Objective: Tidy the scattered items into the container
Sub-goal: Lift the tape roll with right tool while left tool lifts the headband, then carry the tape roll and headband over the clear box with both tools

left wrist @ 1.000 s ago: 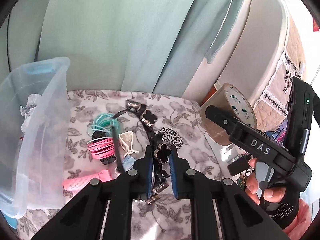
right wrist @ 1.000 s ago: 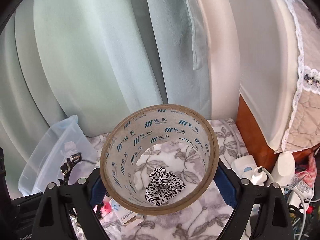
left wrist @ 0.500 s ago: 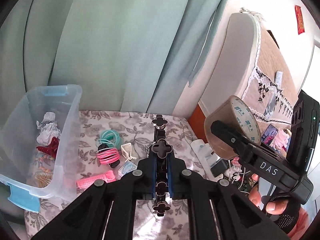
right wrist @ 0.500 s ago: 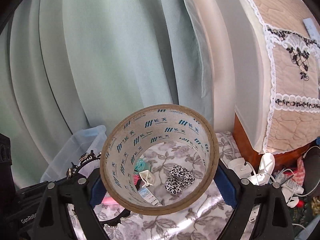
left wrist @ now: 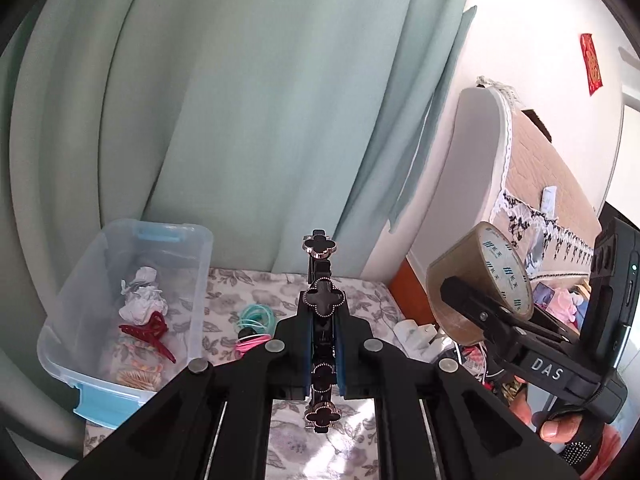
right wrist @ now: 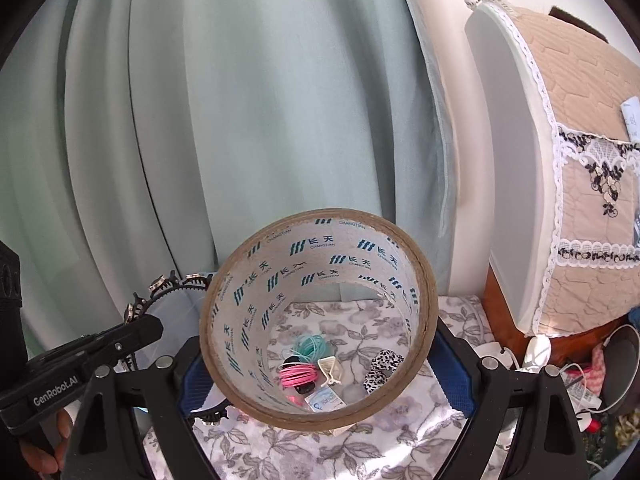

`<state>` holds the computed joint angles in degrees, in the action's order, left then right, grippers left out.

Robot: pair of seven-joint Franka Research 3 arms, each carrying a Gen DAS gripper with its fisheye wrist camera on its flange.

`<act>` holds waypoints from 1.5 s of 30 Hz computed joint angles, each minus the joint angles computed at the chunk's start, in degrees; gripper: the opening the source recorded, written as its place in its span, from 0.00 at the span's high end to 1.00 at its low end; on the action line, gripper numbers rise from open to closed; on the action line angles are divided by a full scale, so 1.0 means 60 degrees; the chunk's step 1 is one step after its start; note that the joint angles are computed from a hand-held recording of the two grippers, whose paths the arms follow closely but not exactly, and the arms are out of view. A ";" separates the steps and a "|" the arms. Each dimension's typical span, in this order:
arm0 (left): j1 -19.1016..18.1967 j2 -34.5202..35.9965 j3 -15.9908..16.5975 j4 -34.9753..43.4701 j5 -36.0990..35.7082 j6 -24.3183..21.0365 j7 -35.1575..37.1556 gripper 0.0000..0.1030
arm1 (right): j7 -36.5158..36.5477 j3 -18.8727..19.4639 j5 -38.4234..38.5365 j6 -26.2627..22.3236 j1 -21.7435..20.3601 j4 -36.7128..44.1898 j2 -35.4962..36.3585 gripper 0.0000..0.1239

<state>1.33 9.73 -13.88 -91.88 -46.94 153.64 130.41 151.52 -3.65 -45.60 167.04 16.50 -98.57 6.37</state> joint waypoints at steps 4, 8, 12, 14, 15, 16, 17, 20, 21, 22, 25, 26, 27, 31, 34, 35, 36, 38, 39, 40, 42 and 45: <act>0.0168 -0.0256 0.0050 -0.0189 -0.0632 0.0440 0.0376 0.91 | -0.0574 0.0144 0.0392 -0.0054 0.0060 0.0192 0.0111 0.25; 0.0255 -0.0160 0.0220 -0.0057 -0.0699 0.0823 0.0265 0.91 | -0.1078 0.0149 0.0726 -0.0025 0.0232 0.0485 0.0304 0.25; 0.0459 -0.0084 0.0266 0.0004 -0.0820 0.1090 0.0167 0.91 | -0.1945 0.0153 0.1370 0.0007 0.0375 0.0808 0.0561 0.25; 0.0573 -0.0034 0.0276 0.0030 -0.0855 0.1159 0.0116 0.91 | -0.2324 0.0124 0.1704 -0.0004 0.0489 0.1031 0.0748 0.25; 0.0631 -0.0007 0.0283 0.0046 -0.0856 0.1178 0.0079 0.91 | -0.2565 0.0134 0.1957 -0.0008 0.0528 0.1157 0.0858 0.25; 0.0698 0.0010 0.0284 0.0045 -0.0885 0.1196 0.0067 0.91 | -0.2863 0.0166 0.2277 -0.0014 0.0551 0.1290 0.0977 0.25; 0.0760 0.0039 0.0287 0.0061 -0.0906 0.1206 0.0044 0.91 | -0.3181 0.0198 0.2607 -0.0039 0.0573 0.1439 0.1107 0.25; 0.0935 0.0140 0.0283 0.0118 -0.0943 0.1238 -0.0047 0.91 | -0.4017 0.0205 0.3326 -0.0220 0.0701 0.1961 0.1519 0.25; 0.0987 0.0188 0.0283 0.0148 -0.0941 0.1253 -0.0090 0.91 | -0.4264 0.0197 0.3520 -0.0279 0.0759 0.2120 0.1642 0.25; 0.1038 0.0243 0.0283 0.0185 -0.0915 0.1255 -0.0155 0.91 | -0.4531 0.0203 0.3735 -0.0339 0.0805 0.2284 0.1768 0.25; 0.1171 0.0454 0.0292 0.0336 -0.0654 0.1196 -0.0499 0.91 | -0.5482 0.0297 0.4509 -0.0564 0.0809 0.2914 0.2252 0.25; 0.1226 0.0523 0.0278 0.0385 -0.0571 0.1163 -0.0599 0.91 | -0.5755 0.0322 0.4744 -0.0630 0.0828 0.3093 0.2395 0.25; 0.1291 0.0585 0.0249 0.0424 -0.0524 0.1142 -0.0662 0.91 | -0.6027 0.0348 0.4980 -0.0712 0.0844 0.3286 0.2549 0.25; 0.1487 0.0877 0.0197 0.0622 -0.0153 0.1074 -0.1069 0.91 | -0.7011 0.0409 0.5840 -0.1253 0.0969 0.4184 0.3229 0.25; 0.1621 0.1159 0.0153 0.0843 0.0239 0.0982 -0.1503 0.91 | -0.7610 0.0462 0.6382 -0.1669 0.1063 0.4973 0.3840 0.25; 0.1661 0.1256 0.0132 0.0919 0.0377 0.0964 -0.1651 0.91 | -0.7837 0.0508 0.6563 -0.1766 0.1017 0.4806 0.3756 0.25; 0.1701 0.1355 0.0108 0.0997 0.0519 0.0941 -0.1798 0.91 | -0.8073 0.0547 0.6745 -0.1783 0.0999 0.4973 0.3920 0.25; 0.1785 0.1557 0.0047 0.1159 0.0790 0.0881 -0.2077 0.91 | -0.8508 0.0617 0.7083 -0.2197 0.0938 0.5647 0.4383 0.25; 0.1821 0.1656 0.0020 0.1239 0.0932 0.0853 -0.2220 0.91 | -0.8678 0.0638 0.7226 -0.2389 0.0931 0.5944 0.4585 0.25; 0.1858 0.1752 -0.0010 0.1315 0.1067 0.0836 -0.2351 0.91 | -0.8823 0.0653 0.7355 -0.2628 0.0934 0.6284 0.4778 0.25; 0.1923 0.1920 -0.0070 0.1435 0.1324 0.0872 -0.2604 0.91 | -0.9138 0.0709 0.7619 -0.2967 0.0891 0.6795 0.5125 0.25; 0.1968 0.2145 -0.0121 0.1589 0.1776 0.1046 -0.3013 0.91 | -0.9544 0.0777 0.7947 -0.3559 0.0827 0.7786 0.5791 0.25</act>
